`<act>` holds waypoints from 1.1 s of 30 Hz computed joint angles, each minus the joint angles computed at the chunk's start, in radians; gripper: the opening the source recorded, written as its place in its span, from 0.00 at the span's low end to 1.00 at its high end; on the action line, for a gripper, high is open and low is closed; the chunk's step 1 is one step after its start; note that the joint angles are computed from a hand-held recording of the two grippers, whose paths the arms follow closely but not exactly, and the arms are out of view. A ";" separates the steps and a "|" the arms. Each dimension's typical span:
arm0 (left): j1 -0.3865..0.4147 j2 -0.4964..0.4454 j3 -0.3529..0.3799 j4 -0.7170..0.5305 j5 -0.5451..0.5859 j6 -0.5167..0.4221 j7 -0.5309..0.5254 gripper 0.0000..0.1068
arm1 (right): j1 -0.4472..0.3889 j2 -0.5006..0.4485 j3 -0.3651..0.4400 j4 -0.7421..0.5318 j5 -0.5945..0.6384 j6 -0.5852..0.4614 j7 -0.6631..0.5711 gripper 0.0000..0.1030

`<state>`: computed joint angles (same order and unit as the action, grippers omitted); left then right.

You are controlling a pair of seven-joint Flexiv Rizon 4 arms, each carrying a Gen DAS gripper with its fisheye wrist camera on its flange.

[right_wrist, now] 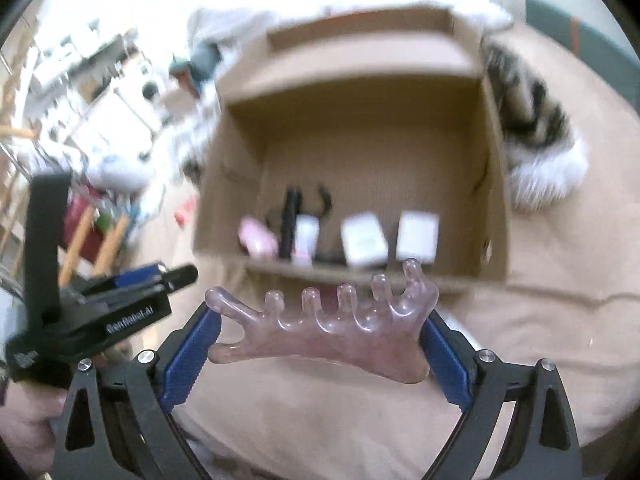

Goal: Organize rigid objects
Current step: 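Carry the battery and pink massager over the box and lower them inside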

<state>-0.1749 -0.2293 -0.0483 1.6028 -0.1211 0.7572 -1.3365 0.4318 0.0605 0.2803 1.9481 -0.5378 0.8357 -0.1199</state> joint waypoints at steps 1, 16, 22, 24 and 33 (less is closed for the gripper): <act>0.002 -0.002 -0.004 -0.006 -0.012 0.016 0.004 0.37 | -0.007 0.008 -0.001 0.005 -0.048 -0.001 0.032 0.99; -0.030 -0.178 -0.025 -0.264 -0.018 -0.008 -0.025 0.37 | -0.073 -0.130 -0.102 -0.087 -0.251 0.106 0.096 0.99; -0.021 -0.232 -0.066 -0.254 -0.082 0.039 0.090 0.37 | -0.080 -0.184 -0.126 -0.086 -0.158 0.154 0.085 0.99; -0.031 -0.248 -0.052 -0.263 -0.078 0.014 0.075 0.37 | -0.077 -0.200 -0.124 -0.089 -0.091 0.147 0.072 0.99; -0.057 -0.293 -0.027 -0.315 -0.035 -0.073 0.050 0.37 | -0.054 -0.275 -0.121 -0.159 0.119 0.102 -0.080 0.99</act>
<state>-0.2319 -0.5220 -0.0749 1.2873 -0.1562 0.6846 -1.2866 0.3777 -0.2143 0.1593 1.7890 -0.4184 0.9374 -0.2002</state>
